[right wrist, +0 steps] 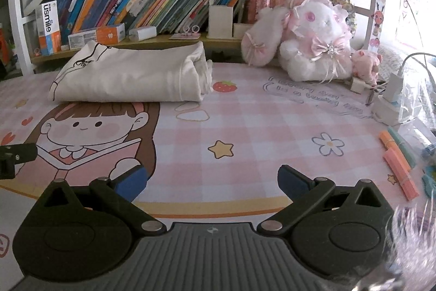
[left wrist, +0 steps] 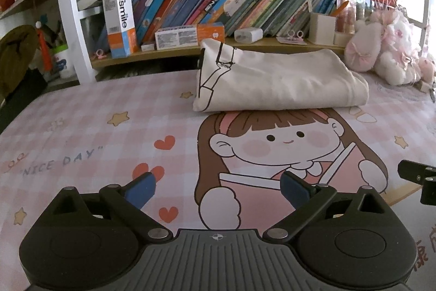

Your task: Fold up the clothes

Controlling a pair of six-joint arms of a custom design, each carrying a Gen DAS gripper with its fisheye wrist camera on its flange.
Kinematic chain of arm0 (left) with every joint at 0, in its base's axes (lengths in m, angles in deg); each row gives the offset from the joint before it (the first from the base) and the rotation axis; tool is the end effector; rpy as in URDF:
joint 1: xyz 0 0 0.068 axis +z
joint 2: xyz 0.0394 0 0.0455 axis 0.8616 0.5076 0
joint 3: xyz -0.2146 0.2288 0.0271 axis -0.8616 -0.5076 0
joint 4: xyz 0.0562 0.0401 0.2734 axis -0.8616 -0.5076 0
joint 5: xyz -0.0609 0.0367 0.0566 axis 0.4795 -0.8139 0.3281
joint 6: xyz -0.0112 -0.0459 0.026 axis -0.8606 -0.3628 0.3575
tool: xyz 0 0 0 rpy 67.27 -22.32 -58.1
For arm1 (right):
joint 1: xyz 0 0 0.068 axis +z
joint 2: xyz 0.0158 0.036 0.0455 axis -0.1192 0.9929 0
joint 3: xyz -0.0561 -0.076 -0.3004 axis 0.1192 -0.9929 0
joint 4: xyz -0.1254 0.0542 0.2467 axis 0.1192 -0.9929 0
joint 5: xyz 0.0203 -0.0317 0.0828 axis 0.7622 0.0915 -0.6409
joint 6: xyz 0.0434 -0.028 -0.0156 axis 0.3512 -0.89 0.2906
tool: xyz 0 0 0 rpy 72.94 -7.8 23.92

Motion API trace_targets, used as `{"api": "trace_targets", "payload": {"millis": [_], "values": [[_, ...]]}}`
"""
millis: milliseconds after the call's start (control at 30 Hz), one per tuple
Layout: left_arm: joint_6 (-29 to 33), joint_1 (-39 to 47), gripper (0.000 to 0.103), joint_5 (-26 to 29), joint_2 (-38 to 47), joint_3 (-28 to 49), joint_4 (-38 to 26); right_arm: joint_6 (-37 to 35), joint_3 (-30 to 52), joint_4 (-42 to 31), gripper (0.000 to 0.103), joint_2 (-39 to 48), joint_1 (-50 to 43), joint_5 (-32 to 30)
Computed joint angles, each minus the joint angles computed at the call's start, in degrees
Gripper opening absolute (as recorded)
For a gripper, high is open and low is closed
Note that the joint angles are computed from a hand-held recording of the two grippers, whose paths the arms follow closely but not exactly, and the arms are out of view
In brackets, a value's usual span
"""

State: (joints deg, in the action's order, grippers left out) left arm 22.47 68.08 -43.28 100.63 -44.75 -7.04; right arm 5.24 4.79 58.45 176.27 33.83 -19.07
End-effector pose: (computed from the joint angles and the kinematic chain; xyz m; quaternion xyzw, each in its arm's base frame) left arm 0.3392 0.0364 0.1148 0.2181 0.8742 -0.0710 0.4279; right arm 0.2168 0.1510 0.1041 0.2096 0.8660 -0.1089 0.4408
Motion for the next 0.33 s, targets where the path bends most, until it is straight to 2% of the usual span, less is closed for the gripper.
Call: {"api": "trace_targets", "payload": {"millis": [333], "values": [[-0.2,-0.2,0.099,0.9,1.4,0.7,-0.4,-0.7,-0.9,3.1,0.103,0.9,-1.6,-1.7]]}}
